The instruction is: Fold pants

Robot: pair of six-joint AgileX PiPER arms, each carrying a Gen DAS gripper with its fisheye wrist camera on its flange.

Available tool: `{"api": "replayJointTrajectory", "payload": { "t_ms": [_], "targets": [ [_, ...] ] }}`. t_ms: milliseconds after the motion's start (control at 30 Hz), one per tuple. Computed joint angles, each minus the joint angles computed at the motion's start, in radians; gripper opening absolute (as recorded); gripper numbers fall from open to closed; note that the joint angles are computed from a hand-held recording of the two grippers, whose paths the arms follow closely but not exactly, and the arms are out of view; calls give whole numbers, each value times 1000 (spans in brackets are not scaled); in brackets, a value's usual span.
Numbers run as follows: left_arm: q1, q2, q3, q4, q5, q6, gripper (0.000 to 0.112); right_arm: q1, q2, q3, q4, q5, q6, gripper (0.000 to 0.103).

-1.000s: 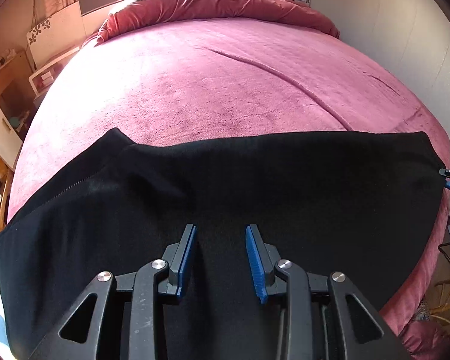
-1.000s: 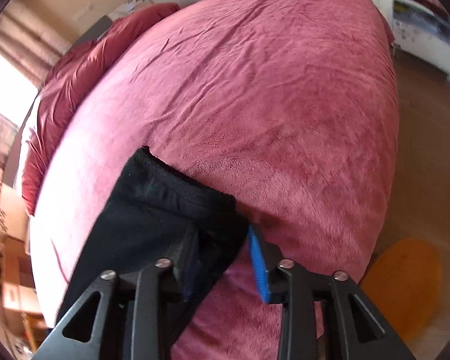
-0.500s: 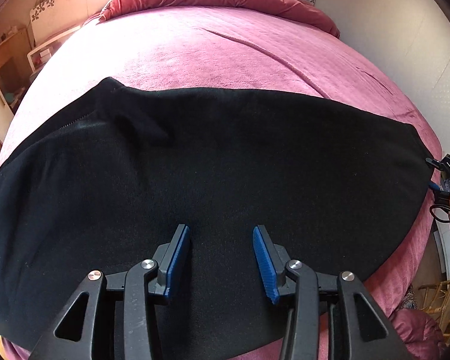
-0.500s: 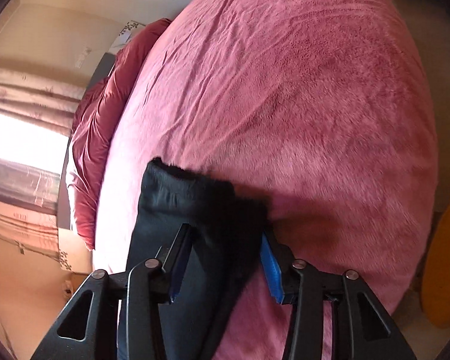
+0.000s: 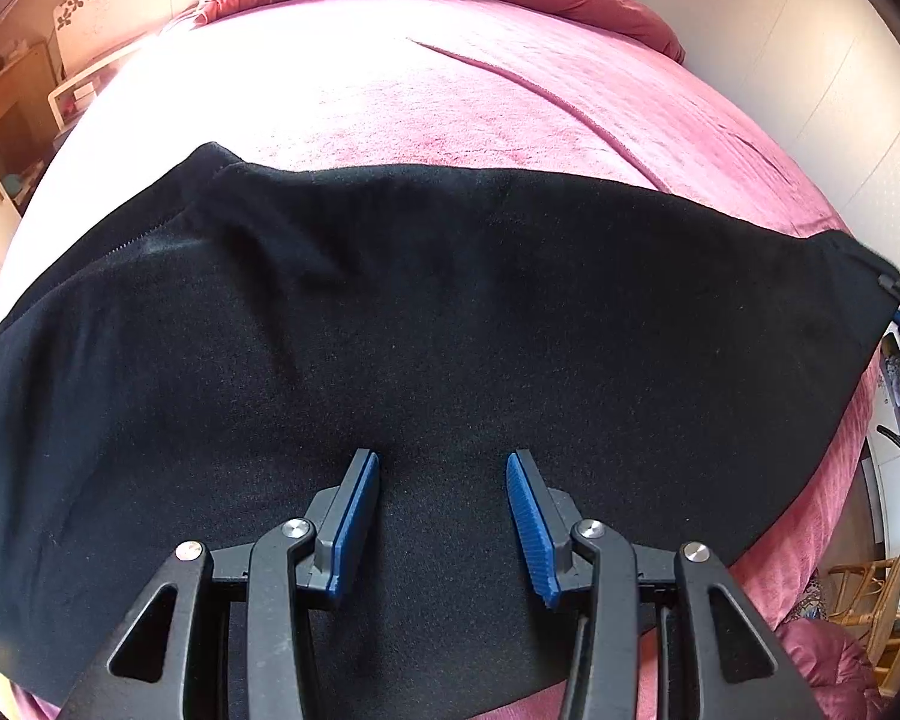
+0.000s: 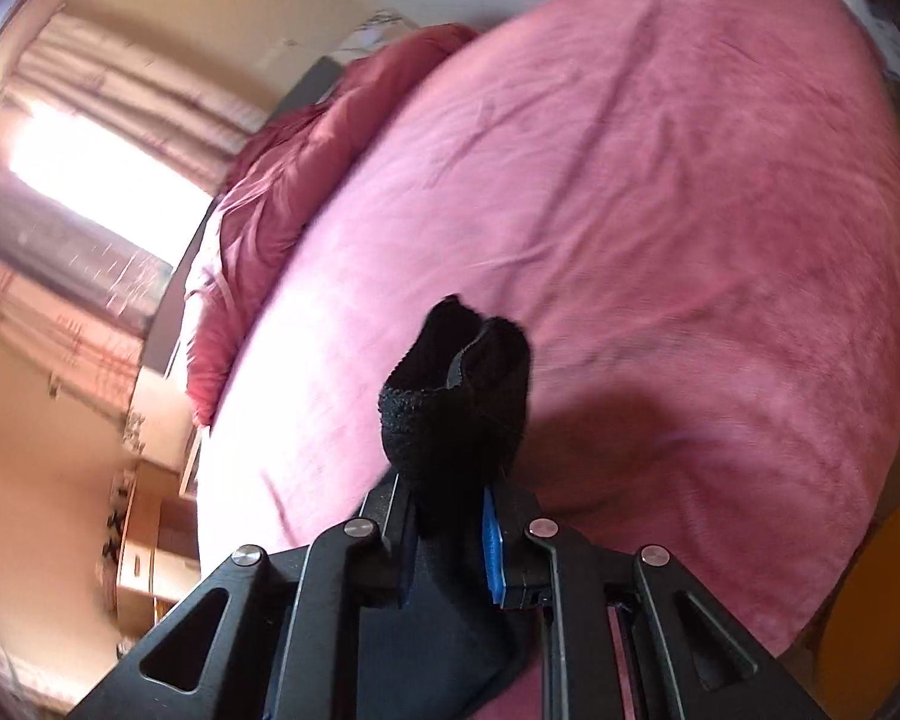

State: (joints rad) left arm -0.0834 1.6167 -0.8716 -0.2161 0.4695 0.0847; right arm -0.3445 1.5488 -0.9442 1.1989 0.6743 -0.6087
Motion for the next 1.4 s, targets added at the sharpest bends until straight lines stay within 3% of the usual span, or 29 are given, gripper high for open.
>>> {"api": "replayJointTrajectory", "payload": {
  "t_ms": [133, 333, 600, 867, 1067, 1233, 1400],
  "targets": [
    [-31, -41, 10, 97, 0, -126, 45, 132, -56, -37, -62, -24, 59, 17],
    [-7, -157, 78, 89, -22, -110, 45, 323, -98, -60, -137, -64, 136, 17],
    [39, -226, 117, 5, -14, -19, 45, 548, -62, -109, -264, -130, 265, 17],
    [108, -264, 159, -110, -5, 90, 45, 713, 23, -186, -348, -142, 355, 17],
    [179, -265, 174, -231, 13, 223, 45, 830, 93, -244, -494, -139, 481, 17],
    [323, -245, 185, -443, 106, 437, 45, 943, 165, -273, -612, -149, 569, 16],
    [514, -144, 155, -700, 318, 662, 43, 1042, 260, -326, -789, -160, 706, 17]
  ]
}}
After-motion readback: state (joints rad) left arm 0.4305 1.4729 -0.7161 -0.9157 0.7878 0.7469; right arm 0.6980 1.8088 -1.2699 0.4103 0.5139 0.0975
